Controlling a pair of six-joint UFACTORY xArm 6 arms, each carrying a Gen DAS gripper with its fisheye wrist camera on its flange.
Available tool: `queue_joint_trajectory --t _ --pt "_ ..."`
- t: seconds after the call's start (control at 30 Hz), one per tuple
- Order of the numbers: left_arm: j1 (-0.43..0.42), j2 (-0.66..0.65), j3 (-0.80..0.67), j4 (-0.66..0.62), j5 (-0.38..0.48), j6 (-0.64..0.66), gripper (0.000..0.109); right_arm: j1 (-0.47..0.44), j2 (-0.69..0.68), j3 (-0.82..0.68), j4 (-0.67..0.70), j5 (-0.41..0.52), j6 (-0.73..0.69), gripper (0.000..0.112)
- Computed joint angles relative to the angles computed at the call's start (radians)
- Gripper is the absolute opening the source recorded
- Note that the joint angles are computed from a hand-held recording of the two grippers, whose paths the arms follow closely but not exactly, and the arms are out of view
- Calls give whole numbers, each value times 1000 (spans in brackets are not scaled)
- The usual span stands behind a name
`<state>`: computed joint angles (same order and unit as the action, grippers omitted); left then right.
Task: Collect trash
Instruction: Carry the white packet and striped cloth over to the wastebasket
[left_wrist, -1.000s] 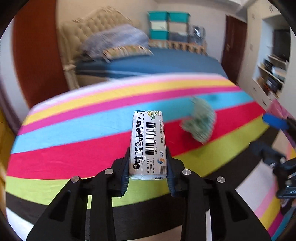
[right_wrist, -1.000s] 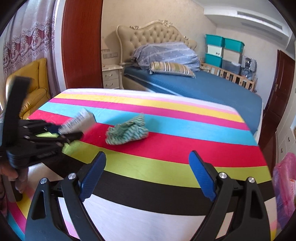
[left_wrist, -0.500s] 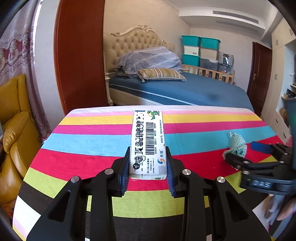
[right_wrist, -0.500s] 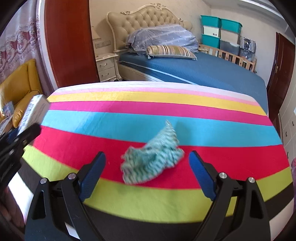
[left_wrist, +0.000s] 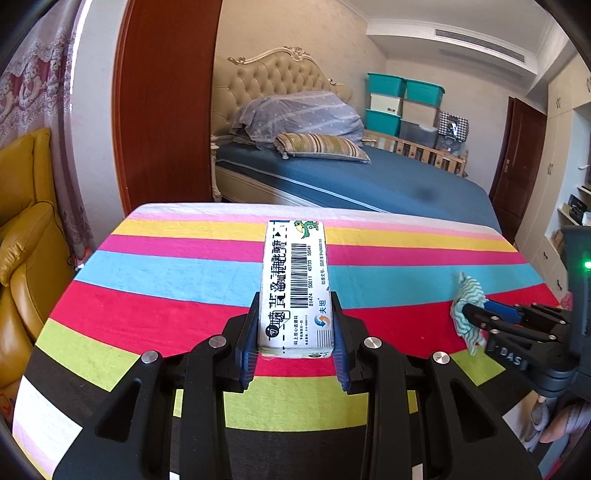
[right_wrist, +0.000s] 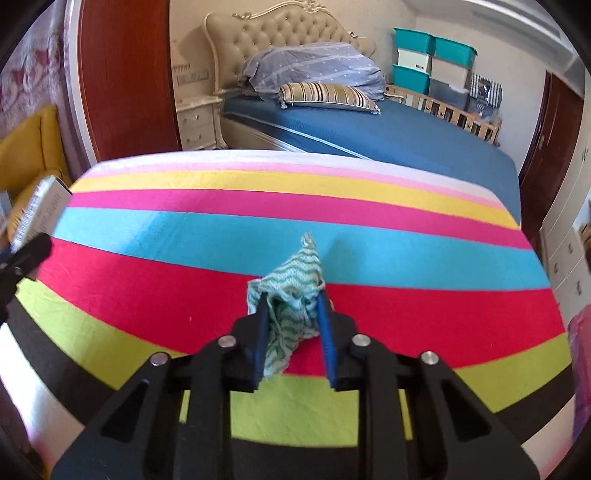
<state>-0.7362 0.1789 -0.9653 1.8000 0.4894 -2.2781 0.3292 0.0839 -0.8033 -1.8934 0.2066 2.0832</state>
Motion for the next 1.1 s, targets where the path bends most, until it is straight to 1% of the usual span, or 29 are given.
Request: queue_joint_trajectory --t 0.1,0.2,0.27,0.43,0.57,0.77,0.83,0.97,1.1 --pt "-1 12 -9 -5 -1 11 30 5 -36 38 -77 3 71 21" --pt "-1 21 -13 4 -5 8 30 16 -87 83 -181 15 179 21" --pt "-8 28 -15 8 -1 8 30 19 -132 114 -268 7 271 21" --pt "-19 40 -27 18 -1 18 30 23 -249 208 -353 13 357 21" --pt "-19 45 -31 42 -1 4 30 22 -310 270 -359 29 366 21" --pt "-15 50 -35 59 -3 -9 30 17 -375 352 -405 61 437 21" --pt "-18 50 -32 74 7 -16 30 22 -385 364 -389 75 428 21" --pt "-41 47 -27 87 38 -20 30 26 -415 396 -399 95 453 21" --pt "-55 54 -36 100 37 -22 30 39 -451 430 -387 113 460 21"
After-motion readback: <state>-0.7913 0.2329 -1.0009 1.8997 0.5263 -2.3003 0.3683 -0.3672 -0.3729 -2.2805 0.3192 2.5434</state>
